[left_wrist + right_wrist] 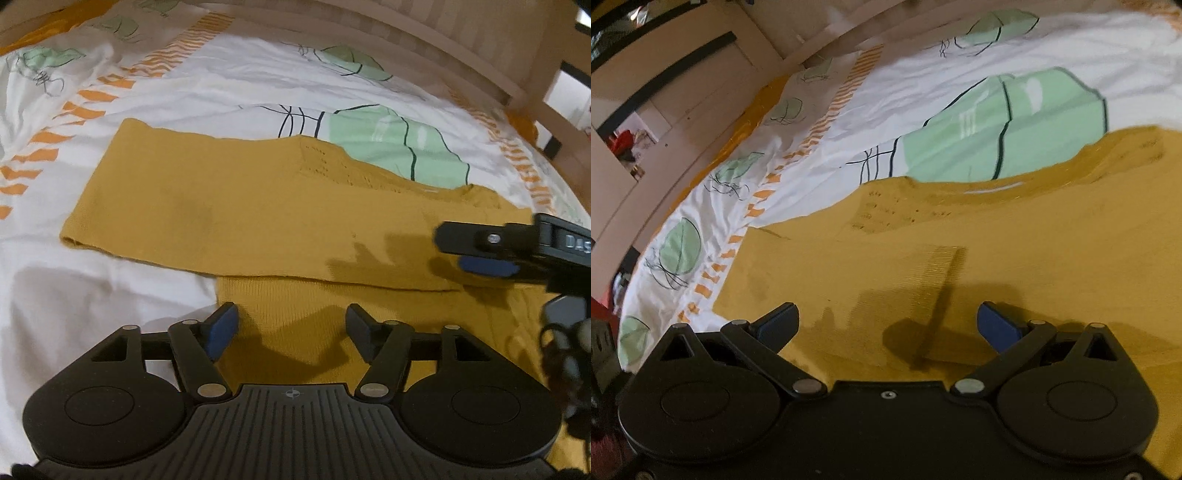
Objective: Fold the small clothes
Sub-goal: 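Grasp the sweater's side edge with the right gripper and fold it inward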
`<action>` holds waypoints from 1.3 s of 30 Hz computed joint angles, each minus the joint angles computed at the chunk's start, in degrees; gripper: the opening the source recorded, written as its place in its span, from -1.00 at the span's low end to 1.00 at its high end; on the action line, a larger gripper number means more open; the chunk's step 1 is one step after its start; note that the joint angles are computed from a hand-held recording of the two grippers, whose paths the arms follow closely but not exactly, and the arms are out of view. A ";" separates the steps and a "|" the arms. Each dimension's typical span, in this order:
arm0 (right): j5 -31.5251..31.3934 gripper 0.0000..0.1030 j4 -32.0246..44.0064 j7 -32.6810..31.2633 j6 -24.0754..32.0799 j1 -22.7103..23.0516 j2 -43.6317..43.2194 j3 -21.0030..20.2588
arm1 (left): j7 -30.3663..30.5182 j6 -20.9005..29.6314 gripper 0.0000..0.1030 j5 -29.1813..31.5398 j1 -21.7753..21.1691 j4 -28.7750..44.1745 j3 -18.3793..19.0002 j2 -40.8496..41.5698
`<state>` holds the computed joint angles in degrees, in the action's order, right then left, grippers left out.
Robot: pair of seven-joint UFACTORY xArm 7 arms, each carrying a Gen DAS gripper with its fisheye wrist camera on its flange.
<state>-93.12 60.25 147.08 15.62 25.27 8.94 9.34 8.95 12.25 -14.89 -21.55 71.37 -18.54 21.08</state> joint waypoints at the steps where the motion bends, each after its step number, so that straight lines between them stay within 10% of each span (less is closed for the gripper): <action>1: -1.46 1.00 0.41 1.66 -0.39 -0.07 0.37 -0.12 | -0.69 -0.09 0.31 0.59 -0.65 0.02 0.58 0.02; 5: -2.03 0.74 1.27 5.19 0.02 -0.44 1.02 -0.08 | -3.98 0.35 0.38 4.05 -3.07 0.49 2.92 0.12; 9: 5.12 -0.69 1.31 -0.83 -2.21 -1.09 1.35 -0.78 | -3.82 0.70 0.43 3.32 -1.78 0.90 1.59 0.48; 16: 9.79 -0.72 -0.83 -13.35 1.03 -0.13 -8.16 -0.28 | -3.29 0.71 0.44 2.54 -1.02 0.84 0.80 0.49; 22: 30.98 -0.72 -11.03 -36.13 17.37 -2.12 -24.14 3.14 | -4.21 0.42 0.44 3.65 -2.08 0.90 1.81 0.57; 39: 41.74 -0.72 -25.38 -33.07 17.37 -13.38 -31.36 11.35 | -4.13 0.01 0.44 6.04 -1.64 1.02 1.38 0.52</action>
